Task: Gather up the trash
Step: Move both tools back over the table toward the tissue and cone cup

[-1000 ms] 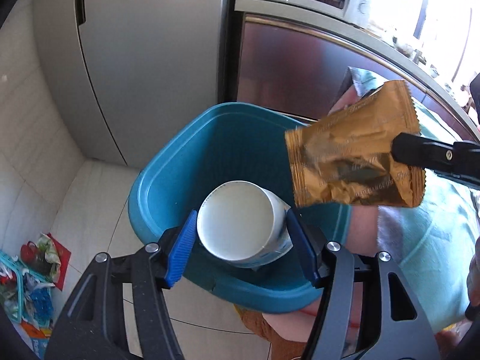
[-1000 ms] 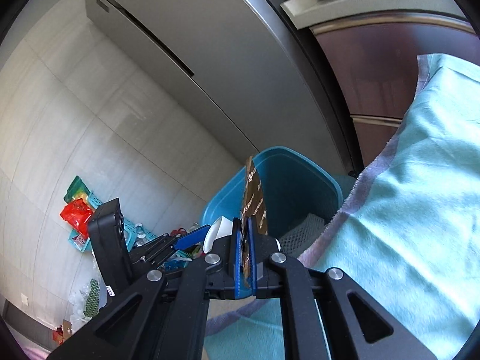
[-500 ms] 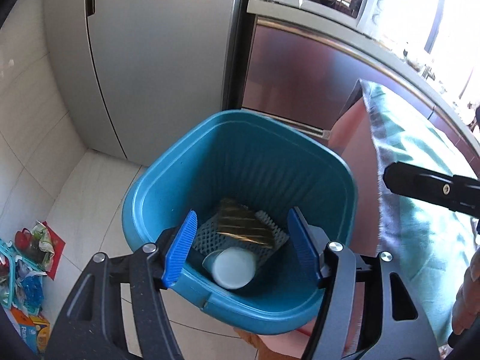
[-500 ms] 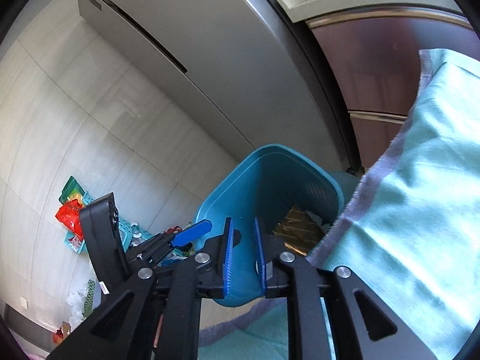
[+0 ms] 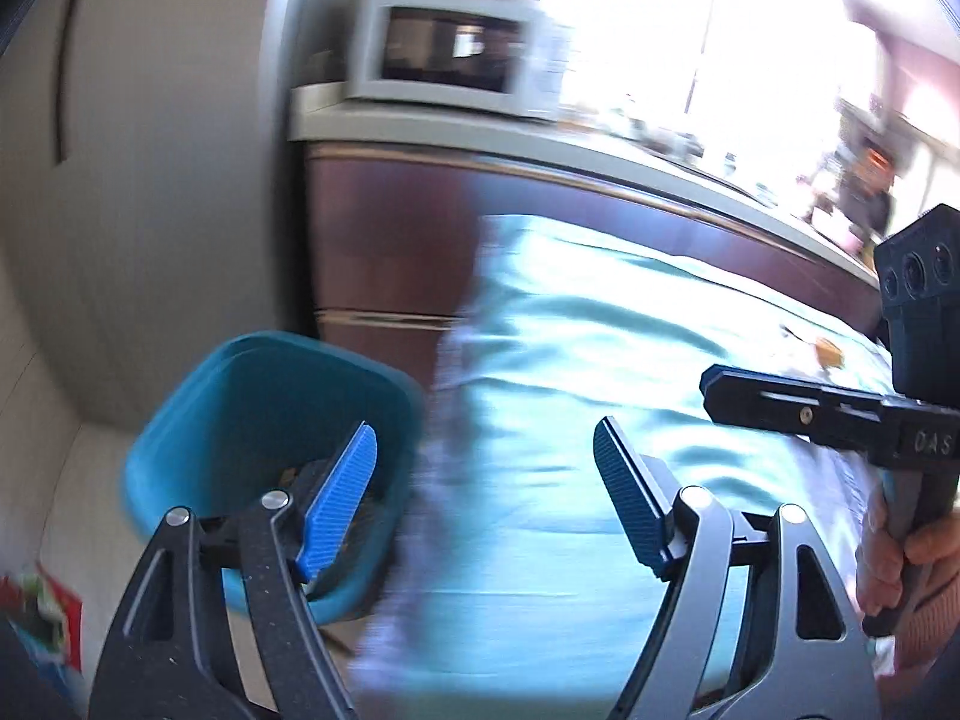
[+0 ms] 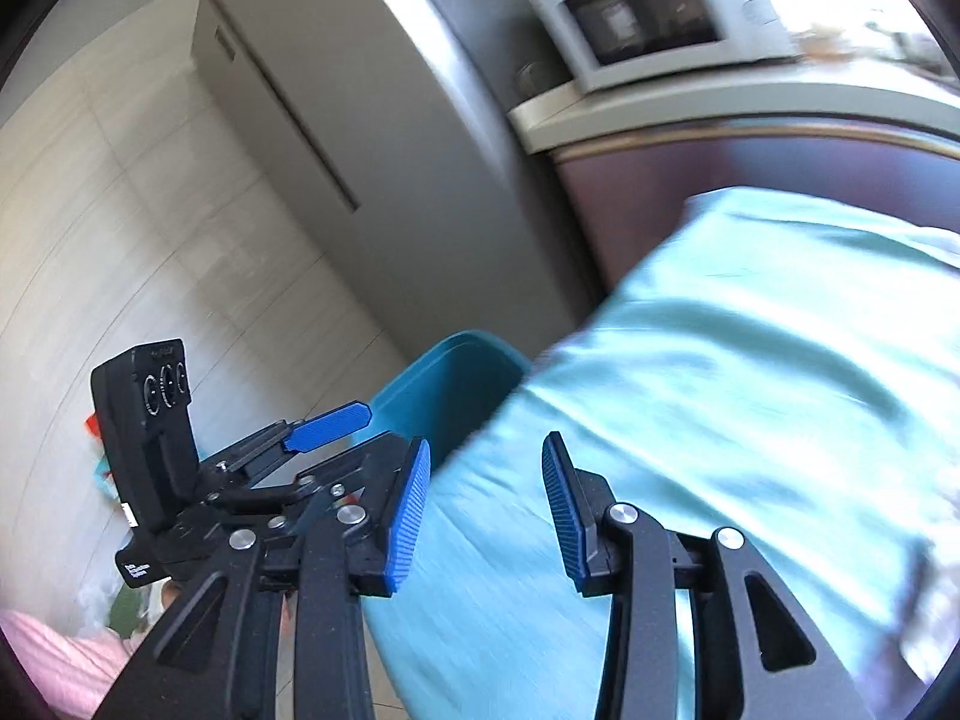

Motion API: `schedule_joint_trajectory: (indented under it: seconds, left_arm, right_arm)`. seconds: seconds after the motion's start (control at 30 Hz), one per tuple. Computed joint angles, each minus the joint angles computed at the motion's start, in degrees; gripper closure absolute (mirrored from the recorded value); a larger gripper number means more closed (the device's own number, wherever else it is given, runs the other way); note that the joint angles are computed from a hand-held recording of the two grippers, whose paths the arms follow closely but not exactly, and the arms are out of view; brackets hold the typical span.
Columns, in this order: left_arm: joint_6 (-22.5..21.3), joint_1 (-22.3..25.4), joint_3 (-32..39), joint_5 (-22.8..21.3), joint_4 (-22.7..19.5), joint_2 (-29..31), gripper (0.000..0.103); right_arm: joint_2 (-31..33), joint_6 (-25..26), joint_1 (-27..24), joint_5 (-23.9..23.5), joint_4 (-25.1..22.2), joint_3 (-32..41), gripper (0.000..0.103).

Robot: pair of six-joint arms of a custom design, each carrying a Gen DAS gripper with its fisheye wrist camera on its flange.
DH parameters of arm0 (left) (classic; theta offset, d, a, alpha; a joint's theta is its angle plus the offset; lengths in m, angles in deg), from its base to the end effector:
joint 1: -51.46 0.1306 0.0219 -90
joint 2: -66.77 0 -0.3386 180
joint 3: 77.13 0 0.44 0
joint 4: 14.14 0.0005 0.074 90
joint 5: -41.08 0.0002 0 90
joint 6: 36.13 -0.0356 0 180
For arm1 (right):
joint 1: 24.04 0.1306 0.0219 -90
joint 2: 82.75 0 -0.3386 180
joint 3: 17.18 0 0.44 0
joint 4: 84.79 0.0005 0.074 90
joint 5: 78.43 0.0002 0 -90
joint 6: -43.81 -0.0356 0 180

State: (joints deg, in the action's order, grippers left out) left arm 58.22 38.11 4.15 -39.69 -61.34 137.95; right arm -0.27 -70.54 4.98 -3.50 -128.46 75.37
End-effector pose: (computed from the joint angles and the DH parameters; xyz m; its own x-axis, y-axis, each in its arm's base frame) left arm 0.4196 -0.1060 0.4623 -0.6119 0.0683 -0.7879 0.3069 0.9387 -0.1570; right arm 0.4338 0.2507 0.4831 -0.7121 0.0603 -0.6995 -0.3998 0.7842 0.4745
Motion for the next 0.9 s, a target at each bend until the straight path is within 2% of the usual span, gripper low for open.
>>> schedule_joint_trajectory:
  seconds: [0.1, 0.3, 0.5, 0.73, 0.9]
  left_arm:
    - [-1.65, -4.68, 1.37, 0.44, 0.1, 1.21, 0.028]
    - [-3.29, -13.63, 6.34, -0.71, -0.29, 7.21, 0.028]
    - [-4.04, -19.6, 11.56, -1.57, -1.04, 13.04, 0.028]
    - [-5.95, -23.77, 19.86, -3.78, -2.38, 21.09, 0.027]
    - [-6.99, -25.69, 25.2, -5.76, -4.12, 26.21, 0.027]
  right_arm:
    - [-7.07, -1.6, -2.44, 2.41, 0.46, -6.04, 0.066]
    - [-20.26, -5.3, -7.72, 7.93, -1.88, -15.69, 0.065]
    - [-31.03, -7.92, -13.42, 12.44, -5.37, -22.42, 0.065]
    - [-37.89, -9.07, -21.3, 12.72, -7.83, -27.37, 0.059]
    - [-40.06, -10.02, -27.43, 6.25, -8.06, -30.27, 0.058]
